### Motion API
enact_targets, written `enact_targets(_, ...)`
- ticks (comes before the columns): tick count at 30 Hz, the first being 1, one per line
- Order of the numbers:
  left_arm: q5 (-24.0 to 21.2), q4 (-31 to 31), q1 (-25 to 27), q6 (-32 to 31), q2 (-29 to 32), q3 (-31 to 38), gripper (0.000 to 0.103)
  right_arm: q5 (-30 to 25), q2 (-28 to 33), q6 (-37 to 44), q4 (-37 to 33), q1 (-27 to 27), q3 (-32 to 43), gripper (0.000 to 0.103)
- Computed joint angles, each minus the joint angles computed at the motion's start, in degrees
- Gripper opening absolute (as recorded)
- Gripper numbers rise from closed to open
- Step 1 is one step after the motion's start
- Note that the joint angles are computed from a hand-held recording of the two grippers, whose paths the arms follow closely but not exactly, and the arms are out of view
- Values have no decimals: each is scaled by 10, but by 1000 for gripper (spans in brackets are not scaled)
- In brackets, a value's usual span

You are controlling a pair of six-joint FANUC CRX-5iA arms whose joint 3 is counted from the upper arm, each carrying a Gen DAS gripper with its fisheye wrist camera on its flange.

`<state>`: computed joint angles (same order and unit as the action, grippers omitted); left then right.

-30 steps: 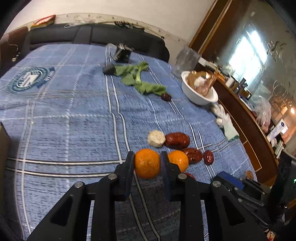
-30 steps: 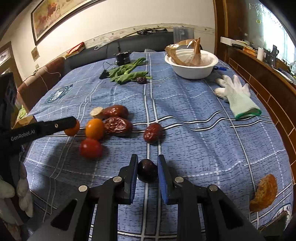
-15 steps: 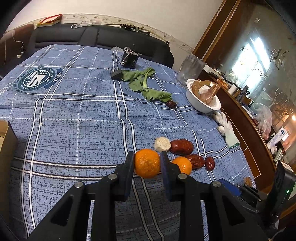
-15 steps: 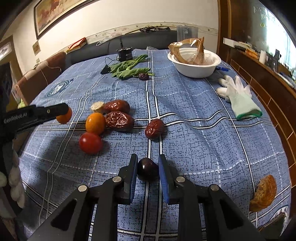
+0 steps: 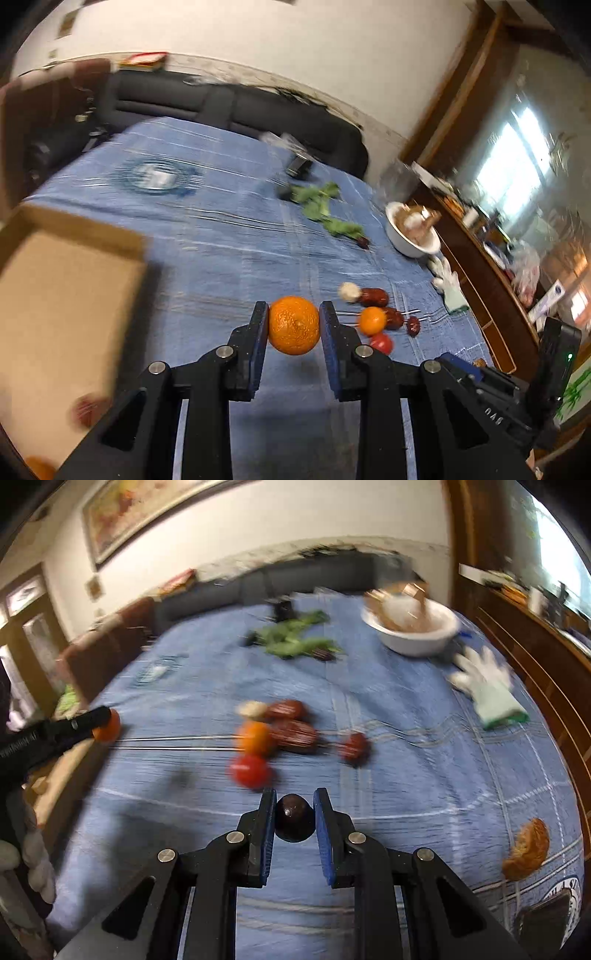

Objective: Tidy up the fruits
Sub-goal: 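Carry the orange and dark plum to the cardboard tray with both tools, then open both tools to drop the orange and plum into the tray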

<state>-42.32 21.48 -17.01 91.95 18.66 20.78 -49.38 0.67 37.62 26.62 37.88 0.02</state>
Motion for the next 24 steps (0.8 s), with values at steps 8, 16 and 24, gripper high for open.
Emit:
enact_targets(8,-78,-133,85,127,-86,-51,27,-3,95,185,-148,66,174,23)
enact_targets(16,-139,-172,128,147,-86,-52,27,-71,235,306,-219,120,362,23)
enact_targets(24,-118,-129,149,131,-94,-87,30,-112,308,323,-225,131,434,25)
